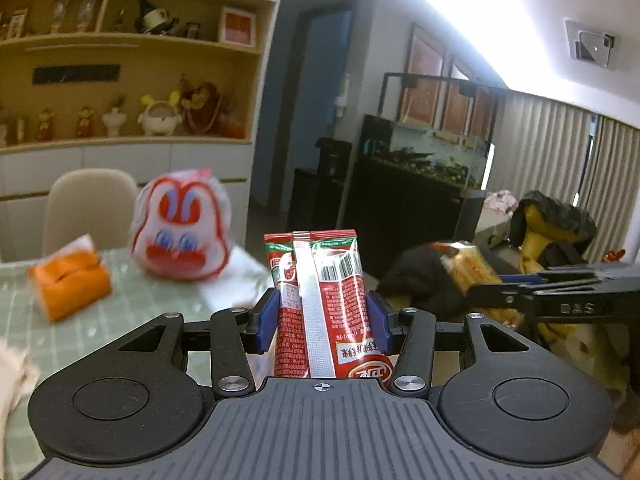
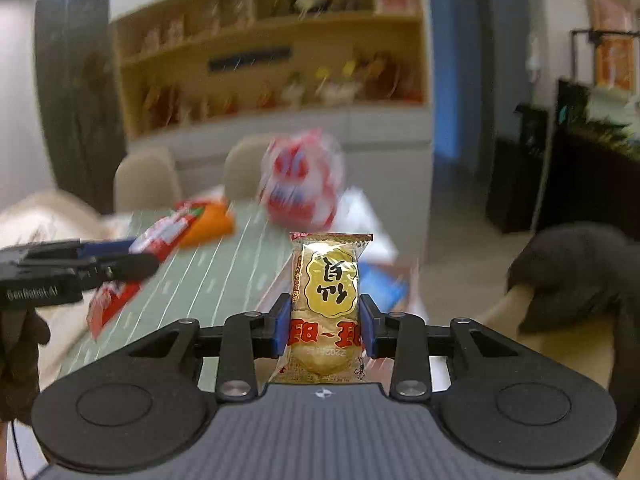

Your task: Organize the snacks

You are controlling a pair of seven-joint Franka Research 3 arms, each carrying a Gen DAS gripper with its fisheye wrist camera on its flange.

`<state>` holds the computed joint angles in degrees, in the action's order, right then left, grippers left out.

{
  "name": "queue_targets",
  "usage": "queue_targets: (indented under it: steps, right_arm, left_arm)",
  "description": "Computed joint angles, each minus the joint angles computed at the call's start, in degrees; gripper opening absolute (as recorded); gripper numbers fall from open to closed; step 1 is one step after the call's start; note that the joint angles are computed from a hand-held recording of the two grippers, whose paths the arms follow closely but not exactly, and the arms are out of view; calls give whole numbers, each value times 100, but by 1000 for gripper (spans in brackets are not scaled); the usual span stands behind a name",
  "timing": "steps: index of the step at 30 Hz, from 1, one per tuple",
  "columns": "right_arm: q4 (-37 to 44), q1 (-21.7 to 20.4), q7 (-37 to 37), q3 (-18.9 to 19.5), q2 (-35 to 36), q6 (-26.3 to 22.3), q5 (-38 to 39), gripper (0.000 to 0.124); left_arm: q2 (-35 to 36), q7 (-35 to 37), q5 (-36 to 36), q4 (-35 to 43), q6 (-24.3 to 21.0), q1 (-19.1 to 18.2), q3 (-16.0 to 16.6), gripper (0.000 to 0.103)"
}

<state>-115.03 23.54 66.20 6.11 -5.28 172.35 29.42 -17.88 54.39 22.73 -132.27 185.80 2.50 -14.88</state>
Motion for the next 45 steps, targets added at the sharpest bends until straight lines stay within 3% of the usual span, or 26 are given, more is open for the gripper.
queue_targets:
  steps: [3,4,6,8,9,10,11,12,15,18,20,22,24,26,27,29,31,33,35,37,40,42,45]
  right_arm:
    - [380,-57,27,-78,275,192,244,35]
    - [483,-87,20,-84,364,176,302,35]
    - [567,-155,-47,-79,475,148,398,35]
    - [552,-213,-96,-51,557,188,401,35]
    - [551,-239,-69,-41,600,190,356,35]
    - [537,-259,13,-30,626,182,261,35]
    - [595,-282,108,-31,695,126,146,35]
    - [669,-297,172,-21,772,83,69,35]
    - [846,-324,293,10,939,105,-155,35]
    - [1097,-302,452,54,1178,264,-388,35]
    - [1444,-201,725,-14,1497,326,-696,35]
    - [1922,-59,1119,-167,1891,157,-1070,35]
    - [2644,5,1541,-287,2400,-479,-1331,51]
    - [3023,-16,1863,-311,2681,-1003,-1428,54]
    - [3003,-34,1977,-304,2710,-1059,-1448,54]
    - [2665,-57,2073,-281,2566,-939,-1503,55]
    - [2166,213,2552,-565,2287,-701,-1999,58]
    - [1635,508,3113,-873,1954,-429,-2729,70]
    - [1135,687,3617,-1037,1612,-239,-3373,78]
    - [707,568,3661,-872,1295,-167,-3437,79]
    - [74,232,3165,-443,879,-80,-3015,80]
    - [-236,120,3234,-307,712,-84,-3161,80]
    - [-694,-2,2438,-48,486,-103,-2281,80]
  left_arm:
    - [843,-1084,1321,1010,37,1482,-1277,53]
    - [1156,-967,1226,1269,-56,1941,-1778,54]
    - [1885,259,-171,1649,-528,2427,-2580,55]
    - [2694,1287,-1308,2208,-1370,2345,-2765,54]
    - [3037,1328,-1403,2459,-1683,2235,-2697,52]
    - [3193,1292,-1432,2541,-1723,2106,-2566,48]
    - [3249,1381,-1609,2486,-1522,2120,-2573,48]
    - [3251,1662,-1961,2376,-1273,2308,-2780,48]
    - [3248,2696,-3094,2134,-658,3353,-3974,48]
    - [2947,2860,-3445,1971,-423,3651,-4245,48]
    - [2726,3181,-3826,1763,-351,4000,-4599,48]
    - [2425,3167,-3972,1583,-403,3993,-4499,48]
    - [1828,3047,-4281,1197,-552,3858,-4267,48]
    - [1253,3306,-4885,795,-727,3512,-3944,48]
    - [1070,3588,-5240,651,-777,3172,-3652,48]
    - [758,3977,-5684,373,-815,2562,-3156,48]
    - [609,4119,-5794,222,-708,2163,-2838,48]
    - [537,4355,-5949,54,-459,1666,-2456,48]
    - [451,4245,-5899,-100,-387,1471,-2307,48]
    - [391,4340,-6115,-267,-481,969,-1885,48]
    - [344,4186,-6139,-488,-789,616,-1587,48]
    - [374,4310,-6311,-584,-981,184,-1224,48]
    - [329,4264,-6180,-866,-892,-107,-1025,48]
